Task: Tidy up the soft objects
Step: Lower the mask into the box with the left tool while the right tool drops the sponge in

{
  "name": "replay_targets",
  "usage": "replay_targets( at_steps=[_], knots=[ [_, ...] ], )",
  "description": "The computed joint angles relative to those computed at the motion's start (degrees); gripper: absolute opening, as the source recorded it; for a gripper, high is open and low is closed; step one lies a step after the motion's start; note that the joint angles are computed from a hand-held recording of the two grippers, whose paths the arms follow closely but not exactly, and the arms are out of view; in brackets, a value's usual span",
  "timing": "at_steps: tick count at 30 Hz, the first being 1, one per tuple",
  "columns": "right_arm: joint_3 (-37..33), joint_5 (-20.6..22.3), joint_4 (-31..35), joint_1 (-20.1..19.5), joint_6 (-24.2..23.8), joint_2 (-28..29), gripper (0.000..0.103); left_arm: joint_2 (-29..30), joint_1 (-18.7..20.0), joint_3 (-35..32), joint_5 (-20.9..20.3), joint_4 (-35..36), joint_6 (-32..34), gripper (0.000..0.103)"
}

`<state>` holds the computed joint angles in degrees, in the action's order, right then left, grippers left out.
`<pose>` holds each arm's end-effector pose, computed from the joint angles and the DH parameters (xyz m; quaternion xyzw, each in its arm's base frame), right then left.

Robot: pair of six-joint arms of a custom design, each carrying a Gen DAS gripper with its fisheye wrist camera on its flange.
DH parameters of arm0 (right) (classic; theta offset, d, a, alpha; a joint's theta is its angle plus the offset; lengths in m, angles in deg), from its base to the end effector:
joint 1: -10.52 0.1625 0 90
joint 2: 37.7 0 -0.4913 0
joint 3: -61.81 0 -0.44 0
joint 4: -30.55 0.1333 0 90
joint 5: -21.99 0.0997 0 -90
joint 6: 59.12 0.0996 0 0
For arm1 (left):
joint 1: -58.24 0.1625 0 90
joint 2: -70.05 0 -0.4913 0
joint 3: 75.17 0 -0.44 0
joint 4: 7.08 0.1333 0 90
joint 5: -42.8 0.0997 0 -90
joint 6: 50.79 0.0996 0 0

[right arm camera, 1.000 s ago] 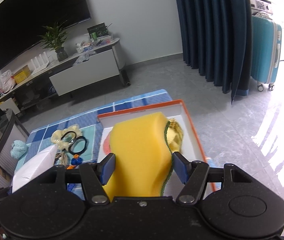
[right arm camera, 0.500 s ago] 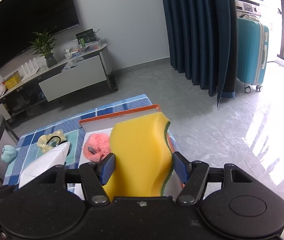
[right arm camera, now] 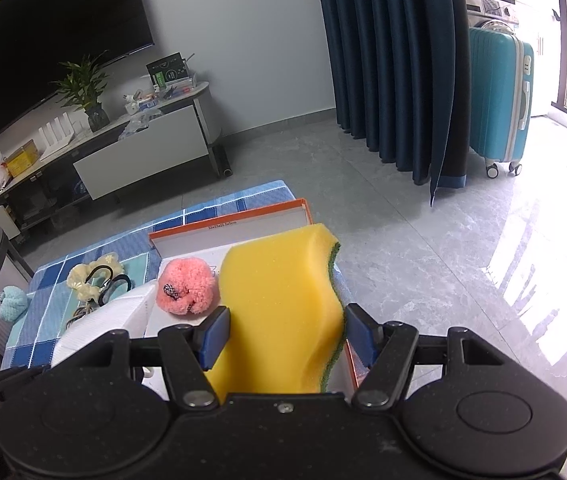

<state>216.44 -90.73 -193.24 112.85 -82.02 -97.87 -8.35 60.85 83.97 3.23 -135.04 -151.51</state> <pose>0.1664 -0.3173 0.1422 0.2162 -0.9000 0.3114 0.2151 -0.1899 -0.2190 0.0952 0.0566 0.8547 -0.4190 0.3011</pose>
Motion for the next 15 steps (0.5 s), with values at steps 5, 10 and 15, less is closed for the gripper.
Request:
replay_targets(
  at_steps=[5, 10, 15],
  knots=[
    [-0.47, 0.07, 0.77, -0.48, -0.56, 0.32, 0.076, 0.86, 0.43, 0.0, -0.22, -1.06, 0.4, 0.053],
    [-0.63, 0.4, 1.81, -1.22, -1.1, 0.35, 0.077, 2.52, 1.05, -0.07, -0.72, -3.41, 1.42, 0.053],
    [-0.67, 0.58, 2.78, -2.06, -1.34, 0.3, 0.077, 4.31, 1.39, 0.13, -1.1, -6.5, 2.65, 0.053]
  ],
)
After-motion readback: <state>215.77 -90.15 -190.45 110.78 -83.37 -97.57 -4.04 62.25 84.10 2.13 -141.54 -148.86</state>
